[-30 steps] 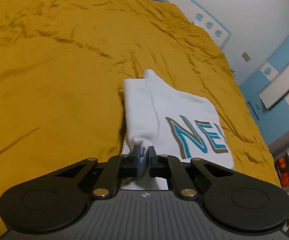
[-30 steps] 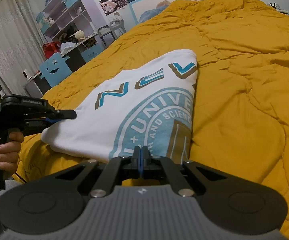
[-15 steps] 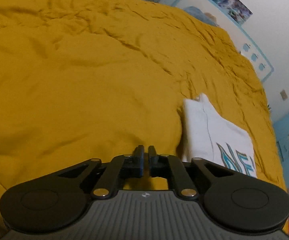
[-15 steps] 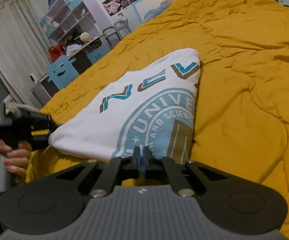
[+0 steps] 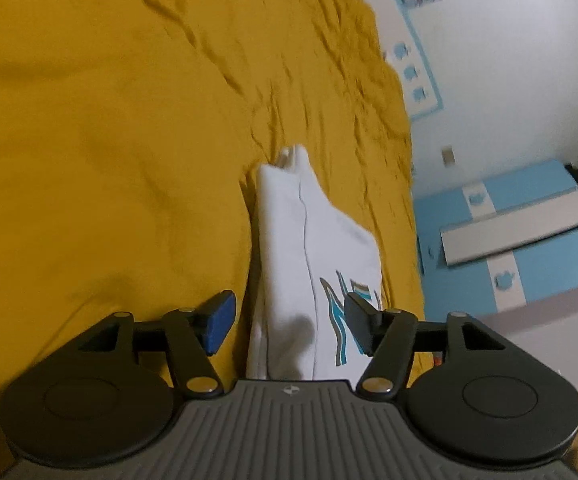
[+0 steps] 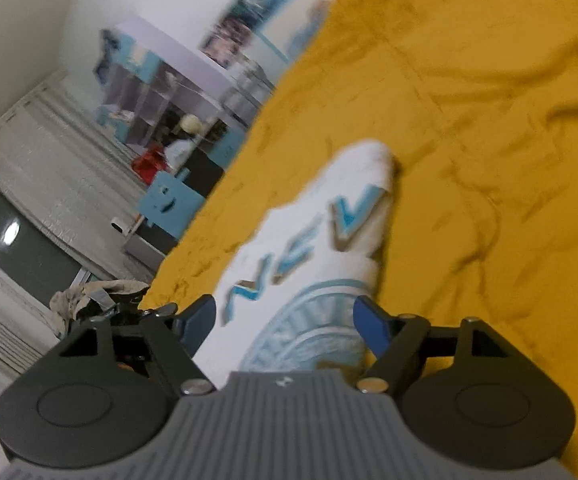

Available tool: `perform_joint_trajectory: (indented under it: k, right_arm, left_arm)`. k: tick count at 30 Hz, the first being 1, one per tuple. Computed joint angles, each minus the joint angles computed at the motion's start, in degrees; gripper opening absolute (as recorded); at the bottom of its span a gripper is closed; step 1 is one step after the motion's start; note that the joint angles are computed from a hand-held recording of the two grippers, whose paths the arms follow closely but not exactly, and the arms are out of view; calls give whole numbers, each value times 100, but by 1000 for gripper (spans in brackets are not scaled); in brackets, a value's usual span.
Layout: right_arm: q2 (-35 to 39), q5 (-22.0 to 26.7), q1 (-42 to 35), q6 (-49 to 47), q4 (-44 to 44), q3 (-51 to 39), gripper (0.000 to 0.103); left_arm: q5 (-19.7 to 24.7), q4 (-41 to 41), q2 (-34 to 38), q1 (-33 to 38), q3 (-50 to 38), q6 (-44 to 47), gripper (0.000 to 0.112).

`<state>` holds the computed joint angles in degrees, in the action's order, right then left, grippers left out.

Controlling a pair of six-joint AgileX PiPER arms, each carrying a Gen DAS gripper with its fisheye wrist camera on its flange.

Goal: Fold small clothes

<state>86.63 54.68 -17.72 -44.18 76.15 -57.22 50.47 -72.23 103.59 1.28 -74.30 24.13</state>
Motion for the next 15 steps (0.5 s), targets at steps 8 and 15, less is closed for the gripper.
perform_joint_trajectory:
  k: [8, 15]
  right_arm:
    - [2155, 1177, -207, 557, 574, -1104, 58]
    - [3289, 1437, 233, 1217, 860, -2173, 57]
  left_arm:
    - [1235, -136, 1650, 32, -1480, -89, 55]
    - [1622, -557, 2174, 60, -1849, -154, 52]
